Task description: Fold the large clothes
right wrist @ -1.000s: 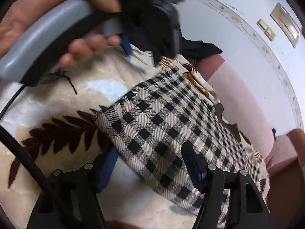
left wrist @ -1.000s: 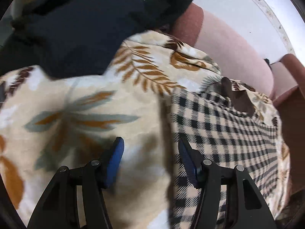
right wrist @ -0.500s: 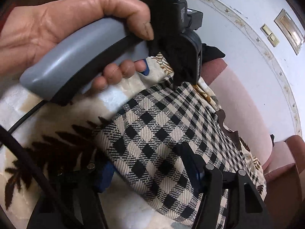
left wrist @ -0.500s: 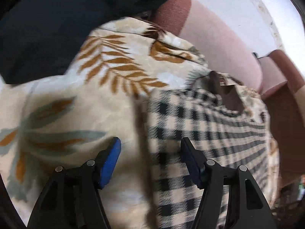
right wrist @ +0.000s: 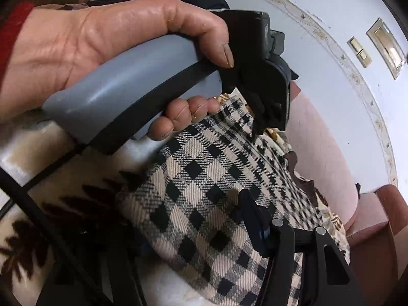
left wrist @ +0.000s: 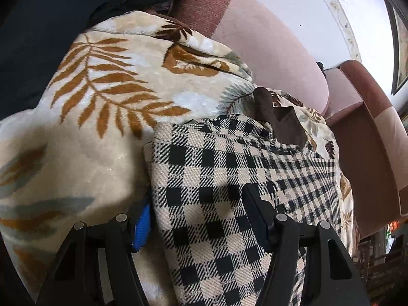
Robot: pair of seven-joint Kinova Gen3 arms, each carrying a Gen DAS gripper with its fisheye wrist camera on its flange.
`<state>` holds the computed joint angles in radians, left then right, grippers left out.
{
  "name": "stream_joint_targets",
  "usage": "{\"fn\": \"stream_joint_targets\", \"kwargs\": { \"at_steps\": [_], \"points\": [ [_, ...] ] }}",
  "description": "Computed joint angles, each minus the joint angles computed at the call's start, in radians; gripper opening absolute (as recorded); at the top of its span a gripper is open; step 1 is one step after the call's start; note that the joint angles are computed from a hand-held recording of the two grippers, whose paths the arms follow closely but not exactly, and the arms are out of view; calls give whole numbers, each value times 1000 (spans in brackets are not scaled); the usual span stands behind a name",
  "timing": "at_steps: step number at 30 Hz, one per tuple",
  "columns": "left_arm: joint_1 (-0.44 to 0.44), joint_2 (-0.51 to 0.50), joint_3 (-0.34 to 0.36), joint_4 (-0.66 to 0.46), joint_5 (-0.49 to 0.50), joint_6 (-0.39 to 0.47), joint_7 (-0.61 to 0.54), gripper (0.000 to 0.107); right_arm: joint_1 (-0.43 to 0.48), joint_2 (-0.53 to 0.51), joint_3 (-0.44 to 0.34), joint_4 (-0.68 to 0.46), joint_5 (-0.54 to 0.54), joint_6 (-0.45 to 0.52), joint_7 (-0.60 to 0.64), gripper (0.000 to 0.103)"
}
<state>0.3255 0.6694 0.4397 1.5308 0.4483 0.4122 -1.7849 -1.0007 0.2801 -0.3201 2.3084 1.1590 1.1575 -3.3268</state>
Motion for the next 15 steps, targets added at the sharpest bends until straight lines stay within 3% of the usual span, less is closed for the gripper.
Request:
{"fn": "stream_joint_targets", "kwargs": {
  "at_steps": [1,2,4,6,8,11,15],
  "points": [
    [12,-1,-11,-4,-7,-1,6,63,-3,8,-1,-6,2,4,8,50],
    [29,-4,-29,-10,-17,3,18,55,-11,23,-4,-14,6,13,21,45],
    [79,-12,-84,-25,-55,15,63,42,-38,63,-6,-36,9,48,48,24],
    [62,-9,-67,-24,-56,18,64,22,-67,101,0,-57,8,88,61,20],
    [26,0,-32,-24,-38,26,45,14,-72,99,6,-61,3,84,60,19],
    [5,4,-15,-17,-18,29,29,15,-71,103,15,-71,-3,84,71,19],
    [-5,11,-4,-7,1,15,23,24,-65,111,26,-84,-5,85,81,19]
  ]
}}
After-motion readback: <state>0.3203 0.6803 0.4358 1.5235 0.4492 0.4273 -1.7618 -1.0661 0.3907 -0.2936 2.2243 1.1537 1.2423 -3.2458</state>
